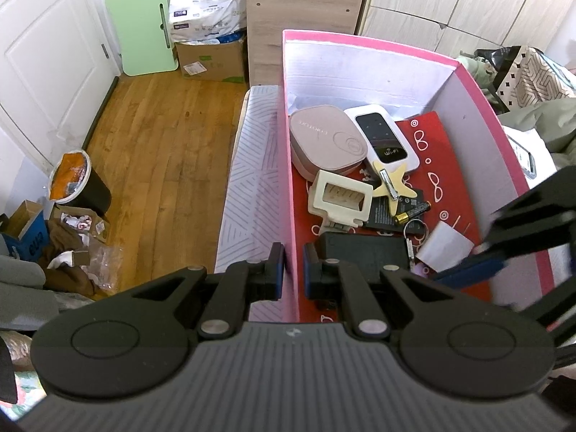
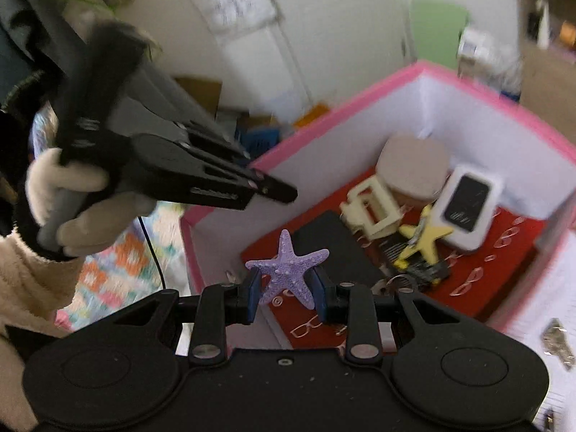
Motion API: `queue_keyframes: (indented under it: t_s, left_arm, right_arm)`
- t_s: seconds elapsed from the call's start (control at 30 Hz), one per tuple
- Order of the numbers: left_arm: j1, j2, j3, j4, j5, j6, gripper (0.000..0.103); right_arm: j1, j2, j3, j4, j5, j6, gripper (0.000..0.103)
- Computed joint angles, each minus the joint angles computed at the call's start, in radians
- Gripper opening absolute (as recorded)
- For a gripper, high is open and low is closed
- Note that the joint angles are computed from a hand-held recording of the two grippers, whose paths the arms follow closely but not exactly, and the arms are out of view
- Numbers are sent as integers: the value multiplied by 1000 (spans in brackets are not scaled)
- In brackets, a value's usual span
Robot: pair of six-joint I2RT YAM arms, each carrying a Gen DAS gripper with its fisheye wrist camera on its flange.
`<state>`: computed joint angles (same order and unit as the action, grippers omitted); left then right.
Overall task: Organize rigid objects
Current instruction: 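Carry the purple starfish into the pink box and release it, then grasp the silver keys with the right gripper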
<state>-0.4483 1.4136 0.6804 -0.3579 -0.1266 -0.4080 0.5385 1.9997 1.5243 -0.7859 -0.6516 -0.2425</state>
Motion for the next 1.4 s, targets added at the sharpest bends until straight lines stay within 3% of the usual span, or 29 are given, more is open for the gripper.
queue_keyframes:
  t_s: [0.1,0.3,0.43,0.6,0.7,0.8,1.1,1.23,1.4]
  left_arm:
    - [4,-4,-7,7,6,-2,9]
    - [5,-3,-10,13,10,2,9]
    - [5,-5,-14,17,10,4,9]
    - [6,-5,-15,21,11,-1,9]
    - [8,-5,-14,21,12,-6,9]
    - [8,-5,-16,21,10,-8,9]
    - [-2,2,-9,12,-3,-25,9]
    - [-3,4,-3,4,-6,-28,9]
    - [-7,10,0,4,-7,-34,9]
  right_arm:
    - [32,111,122,-93,17,8,35]
    - [52,129,129,-65,42,38,39]
    - [-5,24,14,27,1,66,41]
    - [-113,-212,-249,263,-9,135,44]
    - [-186,-337,-389,381,23,141,48]
    - [-252,-417,-492,472,119,148,49]
    - [-361,-412,-660,611,326,161,49]
    - [-382,-350,-716,707,349,155,49]
    - [-375,-270,-724,795,299,150,49]
